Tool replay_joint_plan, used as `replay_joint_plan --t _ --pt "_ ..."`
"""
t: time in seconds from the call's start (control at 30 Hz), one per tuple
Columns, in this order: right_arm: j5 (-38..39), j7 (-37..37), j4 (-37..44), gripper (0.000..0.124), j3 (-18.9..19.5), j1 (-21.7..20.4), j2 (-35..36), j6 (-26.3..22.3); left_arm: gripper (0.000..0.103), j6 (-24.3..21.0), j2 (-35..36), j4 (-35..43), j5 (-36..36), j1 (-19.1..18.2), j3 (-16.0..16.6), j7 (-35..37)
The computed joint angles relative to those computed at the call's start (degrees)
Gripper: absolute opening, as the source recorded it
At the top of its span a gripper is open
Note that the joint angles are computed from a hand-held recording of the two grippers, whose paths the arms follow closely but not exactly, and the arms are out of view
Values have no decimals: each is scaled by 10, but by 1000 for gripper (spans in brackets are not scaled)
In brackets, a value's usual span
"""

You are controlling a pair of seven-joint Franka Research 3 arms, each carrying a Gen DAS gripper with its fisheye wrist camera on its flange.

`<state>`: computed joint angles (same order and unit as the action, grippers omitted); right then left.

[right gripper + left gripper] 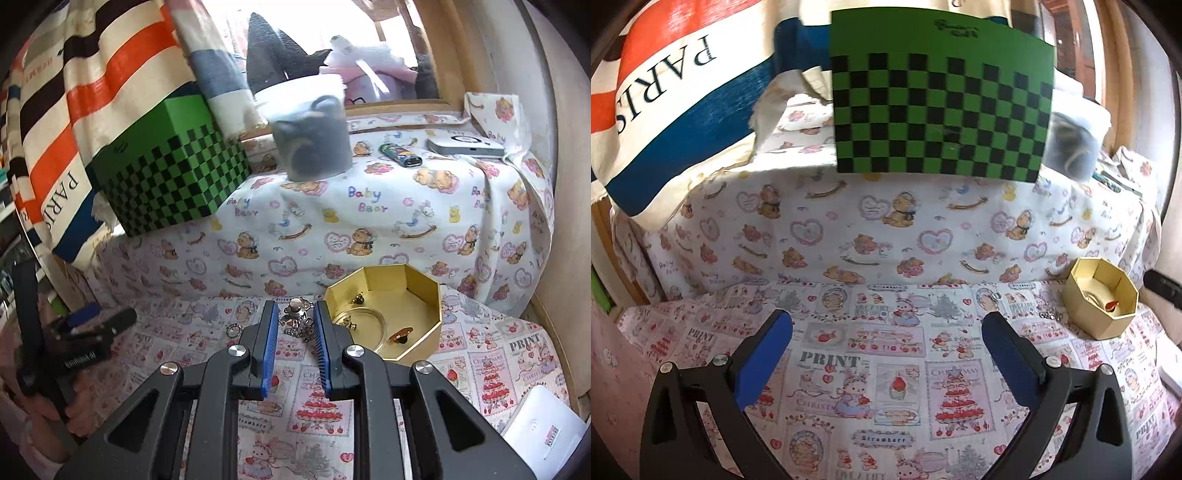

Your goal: Organize jewelry

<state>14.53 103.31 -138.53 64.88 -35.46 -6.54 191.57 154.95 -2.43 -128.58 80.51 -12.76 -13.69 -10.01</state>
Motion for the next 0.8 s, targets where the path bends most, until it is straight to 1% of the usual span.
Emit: replay_joint_plan --t 0.03,0.07,0.1,0.17,0.2,0.3,0.4,0.43,0.47,0.5,0.53,0.57,0.6,0.63,0.67,0.7,0.73,0.77,0.8 --pt "2 2 -1 21 -12 10 2 2 102 2 2 1 3 -1 -1 0" --pt "5 -1 -2 21 -35 32 5 4 102 4 3 2 7 -1 -1 -1" --pt "12 -5 -2 21 -47 44 6 5 102 5 4 3 11 -2 -1 -3" --pt "25 -15 -3 21 -67 64 9 6 102 4 5 5 23 -4 -2 -10" --pt "32 -21 -3 21 -69 67 9 7 102 1 5 6 29 -6 -3 -13" --pt "56 -38 -1 21 -62 61 12 5 102 -4 9 12 41 -10 -4 -12" --pt "76 -54 1 21 -77 78 17 6 102 0 12 17 40 -13 -3 -8" --pt "86 -61 1 21 -59 61 14 6 102 7 13 20 37 -13 -2 -8" --pt "91 -62 1 21 -32 34 9 6 102 23 15 23 32 -11 1 -6" --pt "88 -57 0 21 -25 25 5 7 102 37 18 28 27 -9 3 -4" --pt "83 -52 -2 21 -38 37 4 9 101 51 23 34 15 -8 5 3" --pt "79 -50 -3 21 -70 68 7 11 99 65 29 41 0 -6 8 12" --pt "76 -50 -5 21 -110 108 11 13 95 83 35 47 -17 -4 10 25" --pt "76 -51 -6 21 -130 129 12 16 90 102 43 54 -42 -2 13 47" --pt "86 -59 -6 21 -130 130 12 17 87 120 53 62 -80 -1 14 78" --pt "101 -70 -4 21 -110 112 11 16 83 129 62 69 -110 -2 15 104" --pt "111 -76 -2 21 -97 99 11 14 79 136 73 78 -154 -3 13 148" --pt "118 -81 -1 21 -100 102 14 13 76 138 84 86 -194 -6 11 191" --pt "125 -86 1 21 -107 109 17 12 72 139 97 96 -240 -8 7 245"
